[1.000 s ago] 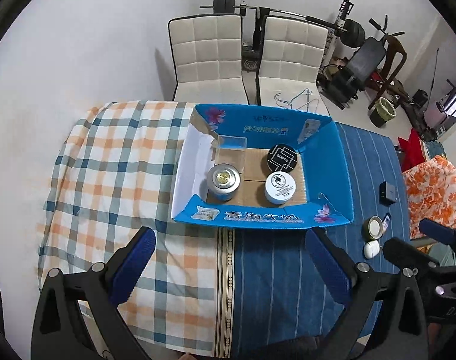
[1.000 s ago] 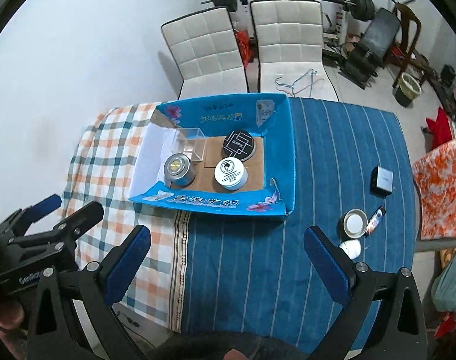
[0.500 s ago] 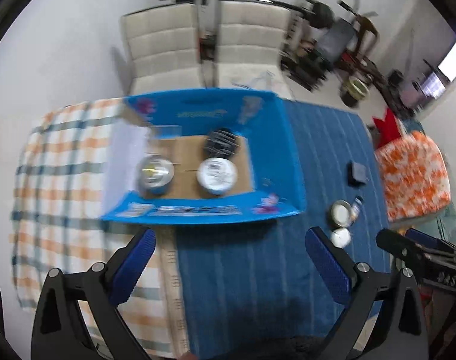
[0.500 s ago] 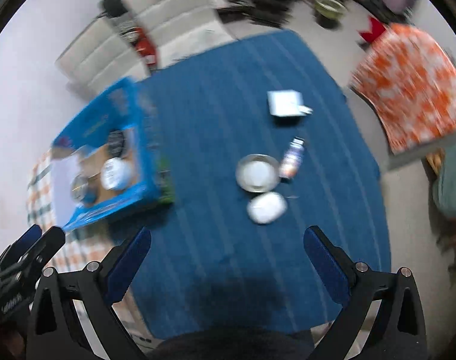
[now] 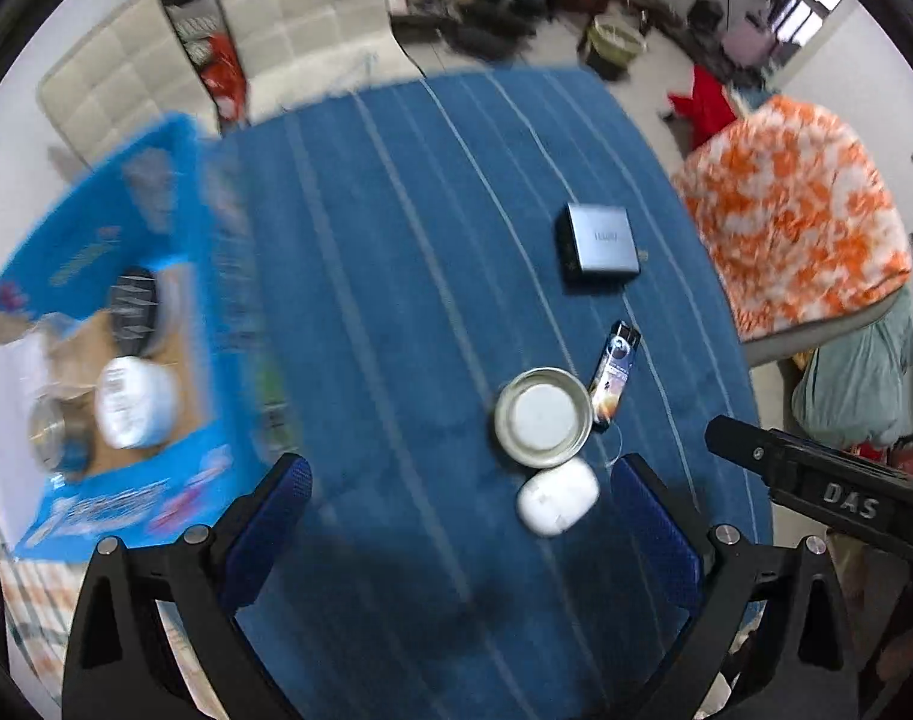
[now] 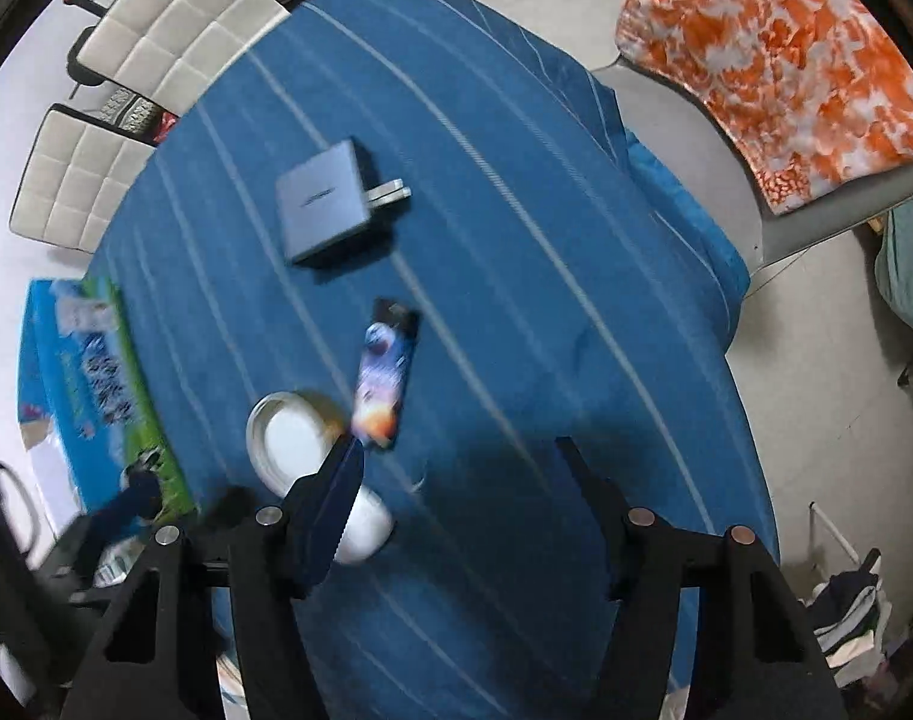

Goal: Organize rigid objects
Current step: 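Grasp the white-lidded tin with the left tool while the right tool grasps the grey charger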

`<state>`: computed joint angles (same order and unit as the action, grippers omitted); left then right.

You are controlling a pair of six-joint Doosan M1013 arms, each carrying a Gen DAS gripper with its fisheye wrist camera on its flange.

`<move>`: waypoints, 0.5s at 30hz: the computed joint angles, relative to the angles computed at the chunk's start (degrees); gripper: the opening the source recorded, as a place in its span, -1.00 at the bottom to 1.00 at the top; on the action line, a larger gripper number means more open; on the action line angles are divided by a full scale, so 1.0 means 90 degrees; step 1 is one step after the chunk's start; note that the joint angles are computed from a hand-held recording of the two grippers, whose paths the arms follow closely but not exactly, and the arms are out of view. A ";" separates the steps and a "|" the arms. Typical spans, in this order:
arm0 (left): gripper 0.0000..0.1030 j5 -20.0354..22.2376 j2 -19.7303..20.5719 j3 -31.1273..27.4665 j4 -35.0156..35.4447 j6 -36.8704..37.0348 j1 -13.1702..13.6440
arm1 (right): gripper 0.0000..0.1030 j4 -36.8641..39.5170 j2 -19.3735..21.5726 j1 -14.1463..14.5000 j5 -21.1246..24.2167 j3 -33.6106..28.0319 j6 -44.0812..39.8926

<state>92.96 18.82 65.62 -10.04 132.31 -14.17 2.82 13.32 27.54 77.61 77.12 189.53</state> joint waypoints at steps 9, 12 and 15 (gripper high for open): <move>0.92 -0.0077 0.0137 0.0817 0.0697 -0.0367 -0.0603 | 0.29 0.0130 -0.0013 -0.0348 -0.0299 0.0212 -0.0850; 0.27 0.0055 0.0199 0.0801 0.0450 -0.0539 -0.0537 | 0.35 0.0035 0.0097 -0.0455 -0.0210 0.0056 -0.1092; 0.27 -0.0161 0.0218 0.0715 0.0629 -0.0712 -0.0539 | 0.37 0.0025 0.0219 -0.0619 -0.0294 -0.0083 -0.1295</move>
